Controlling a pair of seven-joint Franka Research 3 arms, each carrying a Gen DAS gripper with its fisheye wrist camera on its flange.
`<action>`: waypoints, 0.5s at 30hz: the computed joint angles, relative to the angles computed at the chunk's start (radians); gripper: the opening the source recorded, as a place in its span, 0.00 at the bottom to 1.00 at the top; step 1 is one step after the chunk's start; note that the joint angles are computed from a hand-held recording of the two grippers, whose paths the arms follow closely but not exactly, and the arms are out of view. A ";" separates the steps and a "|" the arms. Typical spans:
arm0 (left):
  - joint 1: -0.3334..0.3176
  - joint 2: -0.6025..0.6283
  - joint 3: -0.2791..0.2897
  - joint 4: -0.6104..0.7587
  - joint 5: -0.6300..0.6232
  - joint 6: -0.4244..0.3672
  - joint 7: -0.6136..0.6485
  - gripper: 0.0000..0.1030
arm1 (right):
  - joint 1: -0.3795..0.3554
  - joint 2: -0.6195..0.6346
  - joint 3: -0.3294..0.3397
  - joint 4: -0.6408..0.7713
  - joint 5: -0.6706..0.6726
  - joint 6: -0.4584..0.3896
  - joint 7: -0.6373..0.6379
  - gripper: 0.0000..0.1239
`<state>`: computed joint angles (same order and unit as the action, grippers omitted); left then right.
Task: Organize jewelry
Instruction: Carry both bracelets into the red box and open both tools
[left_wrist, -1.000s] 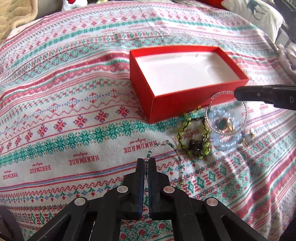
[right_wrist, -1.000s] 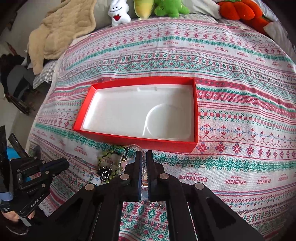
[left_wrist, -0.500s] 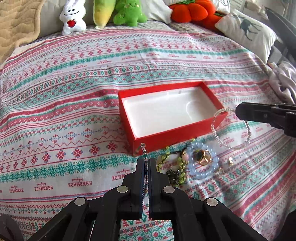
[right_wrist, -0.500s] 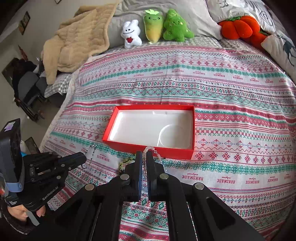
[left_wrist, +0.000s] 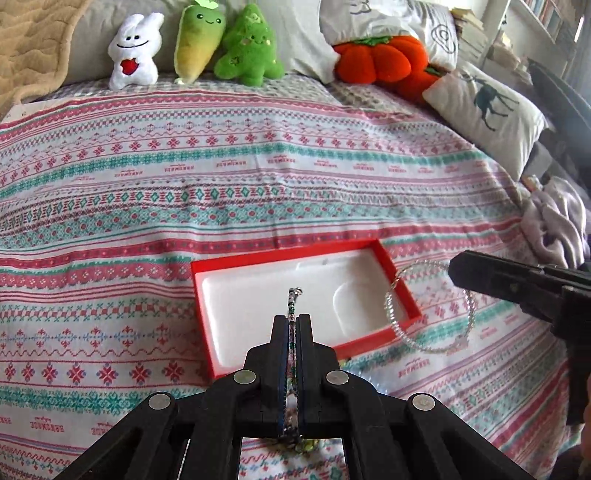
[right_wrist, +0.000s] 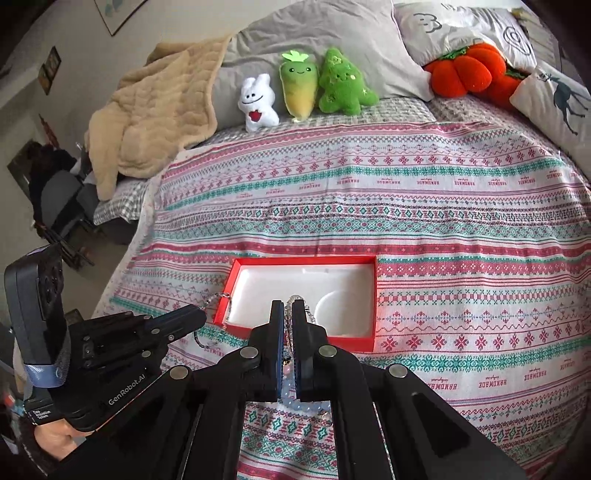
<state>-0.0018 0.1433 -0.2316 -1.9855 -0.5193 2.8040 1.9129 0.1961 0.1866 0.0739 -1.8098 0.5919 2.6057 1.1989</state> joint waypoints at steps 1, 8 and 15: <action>0.006 0.017 -0.009 0.021 -0.033 -0.005 0.018 0.00 | 0.000 0.013 -0.003 0.014 -0.007 0.000 0.010 0.03; 0.011 0.145 -0.022 0.142 -0.031 -0.043 -0.034 0.00 | -0.005 0.087 -0.006 0.083 -0.044 0.026 0.065 0.03; -0.024 0.188 0.041 0.160 0.263 -0.034 -0.276 0.00 | -0.017 0.139 0.016 0.144 -0.040 0.002 0.065 0.03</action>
